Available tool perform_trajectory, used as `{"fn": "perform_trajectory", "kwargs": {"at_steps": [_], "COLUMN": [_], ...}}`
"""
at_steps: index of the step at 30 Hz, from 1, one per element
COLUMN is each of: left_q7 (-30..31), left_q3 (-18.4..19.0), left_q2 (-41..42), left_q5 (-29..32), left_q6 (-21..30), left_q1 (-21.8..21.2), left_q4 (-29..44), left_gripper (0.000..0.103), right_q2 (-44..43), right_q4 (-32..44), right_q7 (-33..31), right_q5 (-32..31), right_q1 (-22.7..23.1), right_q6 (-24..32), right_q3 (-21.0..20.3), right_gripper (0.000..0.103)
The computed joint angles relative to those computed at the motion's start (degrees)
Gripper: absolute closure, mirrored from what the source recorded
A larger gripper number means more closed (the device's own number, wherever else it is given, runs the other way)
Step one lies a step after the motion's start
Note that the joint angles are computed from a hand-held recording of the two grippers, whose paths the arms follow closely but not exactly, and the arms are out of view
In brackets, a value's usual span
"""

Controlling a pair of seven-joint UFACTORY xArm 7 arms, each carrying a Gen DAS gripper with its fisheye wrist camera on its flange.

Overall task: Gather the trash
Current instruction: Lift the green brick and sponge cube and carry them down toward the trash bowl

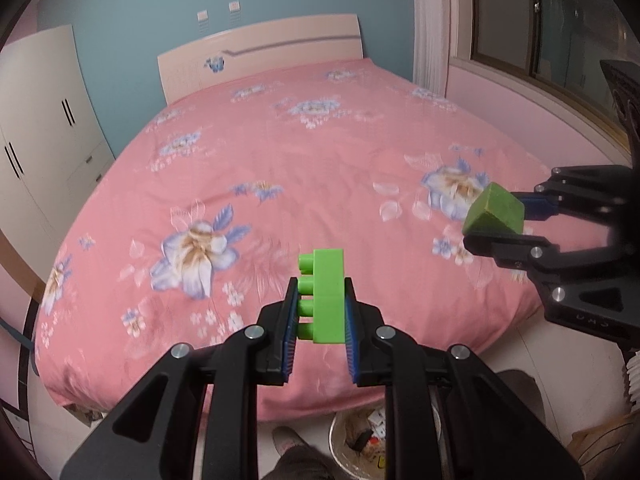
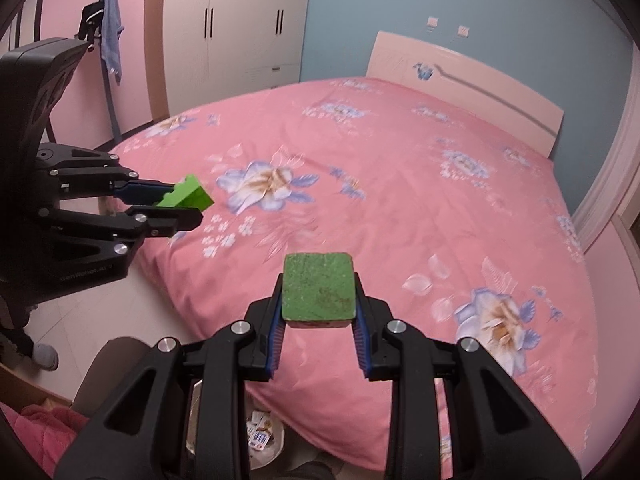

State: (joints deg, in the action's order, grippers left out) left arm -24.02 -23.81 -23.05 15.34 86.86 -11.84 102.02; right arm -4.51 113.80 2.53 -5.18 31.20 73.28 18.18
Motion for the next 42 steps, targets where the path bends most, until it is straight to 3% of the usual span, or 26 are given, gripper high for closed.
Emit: {"fn": "perform_trajectory", "kwargs": {"at_steps": [12,31,42], "left_q7": [-0.20,-1.78,-3.55], "left_q3": [4.08,5.84,7.00], "left_q2": [-9.99,-18.60,-18.68], "left_q5": [-8.07,-19.87,-26.96], "left_q6": [-2.47,-4.41,-8.18], "left_q1": [-2.47,-8.51,-13.17], "left_q4": [-20.87,-45.41,-55.72], "left_gripper": [0.080,0.080,0.080], "right_q2": [-3.83,-12.06,-11.61], "right_q4": [-15.74,-45.43,-55.38], "right_q7": [0.08,-0.41,0.58], "right_q5": [6.15,19.84,26.38], "right_q1": [1.21,2.62,4.68], "right_q6": [-2.78,-8.49,-10.75], "right_q3": [0.65,-0.67,-0.80], "right_gripper": [0.072,0.072,0.072]}}
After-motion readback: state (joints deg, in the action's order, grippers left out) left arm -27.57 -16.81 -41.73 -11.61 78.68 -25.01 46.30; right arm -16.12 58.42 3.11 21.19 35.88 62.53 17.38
